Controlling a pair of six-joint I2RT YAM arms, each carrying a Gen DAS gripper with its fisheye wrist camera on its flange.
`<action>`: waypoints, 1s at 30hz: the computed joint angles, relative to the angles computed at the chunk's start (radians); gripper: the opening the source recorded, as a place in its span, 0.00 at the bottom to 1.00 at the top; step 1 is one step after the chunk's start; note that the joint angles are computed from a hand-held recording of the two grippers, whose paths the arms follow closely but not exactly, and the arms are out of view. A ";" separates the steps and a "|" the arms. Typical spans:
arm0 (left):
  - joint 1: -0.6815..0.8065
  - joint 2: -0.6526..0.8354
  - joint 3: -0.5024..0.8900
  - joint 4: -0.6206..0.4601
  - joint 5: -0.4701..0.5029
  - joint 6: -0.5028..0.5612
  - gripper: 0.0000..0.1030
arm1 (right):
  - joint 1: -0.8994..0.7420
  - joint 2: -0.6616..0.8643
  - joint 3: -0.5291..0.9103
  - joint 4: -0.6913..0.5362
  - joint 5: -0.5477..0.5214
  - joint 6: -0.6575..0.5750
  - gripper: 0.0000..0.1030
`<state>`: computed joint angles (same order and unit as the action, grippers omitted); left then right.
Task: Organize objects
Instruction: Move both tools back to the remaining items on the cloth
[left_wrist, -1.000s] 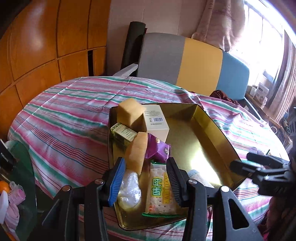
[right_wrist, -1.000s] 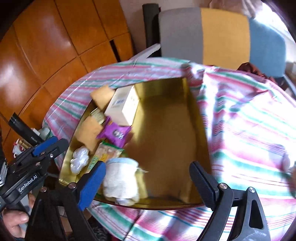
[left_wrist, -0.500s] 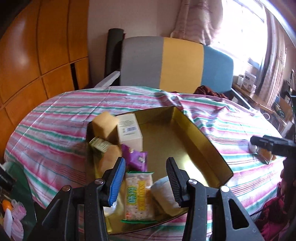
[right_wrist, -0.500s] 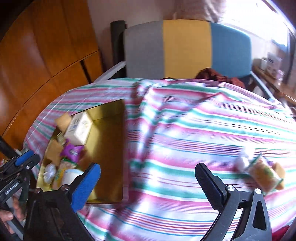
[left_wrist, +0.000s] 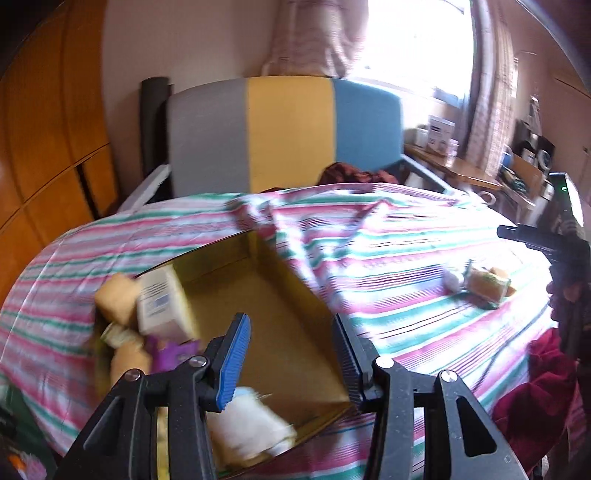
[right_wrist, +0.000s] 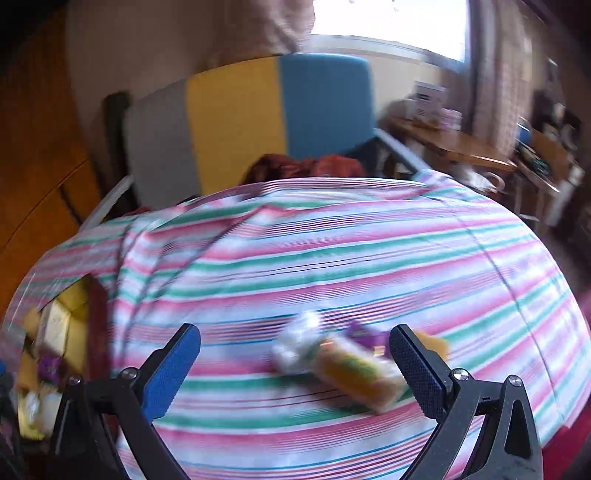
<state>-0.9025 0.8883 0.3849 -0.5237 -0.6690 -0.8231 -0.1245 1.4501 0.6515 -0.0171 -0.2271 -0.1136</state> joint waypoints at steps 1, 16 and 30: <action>0.005 0.044 0.016 0.045 0.019 0.024 0.45 | -0.046 0.026 0.010 0.024 -0.004 0.007 1.00; 0.069 0.795 0.380 0.473 0.367 0.192 0.45 | -0.437 0.305 0.164 0.034 -0.275 0.272 1.00; 0.218 1.234 0.788 0.585 0.699 0.235 0.45 | -0.426 0.361 0.194 -0.006 -0.357 0.244 1.00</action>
<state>-0.6849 2.1222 1.1729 0.0615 0.0296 -0.5884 -0.5503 1.8114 0.8459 -0.0235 -0.5838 0.1300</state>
